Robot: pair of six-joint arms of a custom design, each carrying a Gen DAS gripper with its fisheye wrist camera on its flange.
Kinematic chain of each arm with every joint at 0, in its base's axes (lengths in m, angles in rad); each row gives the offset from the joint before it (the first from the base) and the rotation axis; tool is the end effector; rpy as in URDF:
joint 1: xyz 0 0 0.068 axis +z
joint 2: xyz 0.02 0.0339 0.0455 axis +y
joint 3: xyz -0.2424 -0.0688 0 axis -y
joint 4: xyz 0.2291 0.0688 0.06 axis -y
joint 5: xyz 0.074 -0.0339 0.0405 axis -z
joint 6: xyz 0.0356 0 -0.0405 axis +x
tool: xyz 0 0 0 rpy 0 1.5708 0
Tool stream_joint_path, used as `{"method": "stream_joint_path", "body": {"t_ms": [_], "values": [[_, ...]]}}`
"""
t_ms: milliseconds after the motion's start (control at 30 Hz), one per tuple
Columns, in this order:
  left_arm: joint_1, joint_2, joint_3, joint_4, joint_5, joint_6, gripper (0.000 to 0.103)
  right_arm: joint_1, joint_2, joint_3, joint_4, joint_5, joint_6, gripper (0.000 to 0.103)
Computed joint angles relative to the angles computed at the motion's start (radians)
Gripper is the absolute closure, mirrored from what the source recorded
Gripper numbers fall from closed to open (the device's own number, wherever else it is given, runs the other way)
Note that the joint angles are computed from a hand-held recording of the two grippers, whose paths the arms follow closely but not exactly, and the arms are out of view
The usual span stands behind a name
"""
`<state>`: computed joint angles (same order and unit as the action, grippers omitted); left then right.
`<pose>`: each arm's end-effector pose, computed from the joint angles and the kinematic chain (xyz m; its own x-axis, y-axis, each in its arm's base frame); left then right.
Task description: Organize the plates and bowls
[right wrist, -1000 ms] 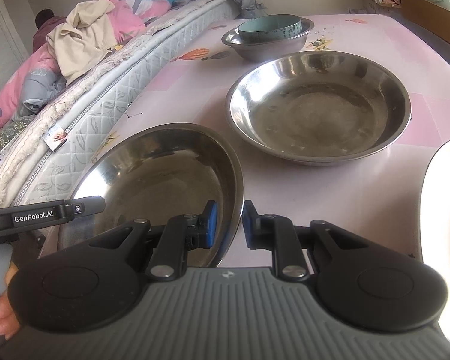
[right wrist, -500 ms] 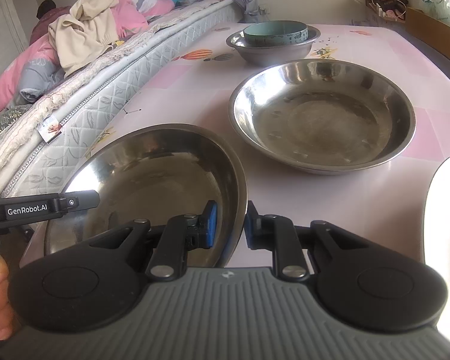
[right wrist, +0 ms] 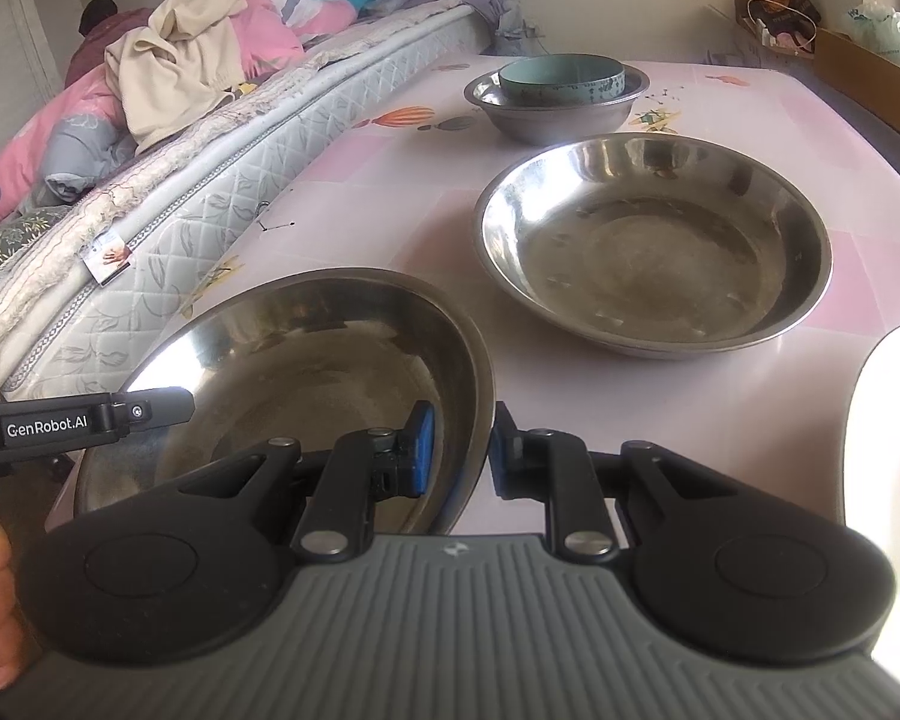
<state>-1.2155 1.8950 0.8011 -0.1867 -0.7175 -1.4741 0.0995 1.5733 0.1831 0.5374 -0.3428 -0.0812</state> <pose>0.1209 -0.2586 0.0707 -0.6701 -0.3497 -0.6547 -0.2699 0.9365 -0.2240 0.1894 0.0309 0.0603 -0.7215 -0.1488 -0.6762 -0.3733 0.9061 0.1989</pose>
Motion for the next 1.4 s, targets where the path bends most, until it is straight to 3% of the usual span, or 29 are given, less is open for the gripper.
{"method": "stream_joint_path", "body": {"t_ms": [900,1167,1400], "values": [[-0.037,-0.067,0.02,-0.109,-0.07,-0.037,0.073,0.018,-0.163,-0.028,-0.084,0.0,0.01,0.085],[-0.019,-0.068,0.065,-0.117,-0.087,0.022,0.072,-0.025,-0.194,-0.018,-0.116,-0.032,0.006,0.084],[0.026,-0.024,0.152,-0.065,-0.072,0.168,0.072,-0.15,-0.221,0.005,-0.167,-0.099,-0.026,0.083]]}}
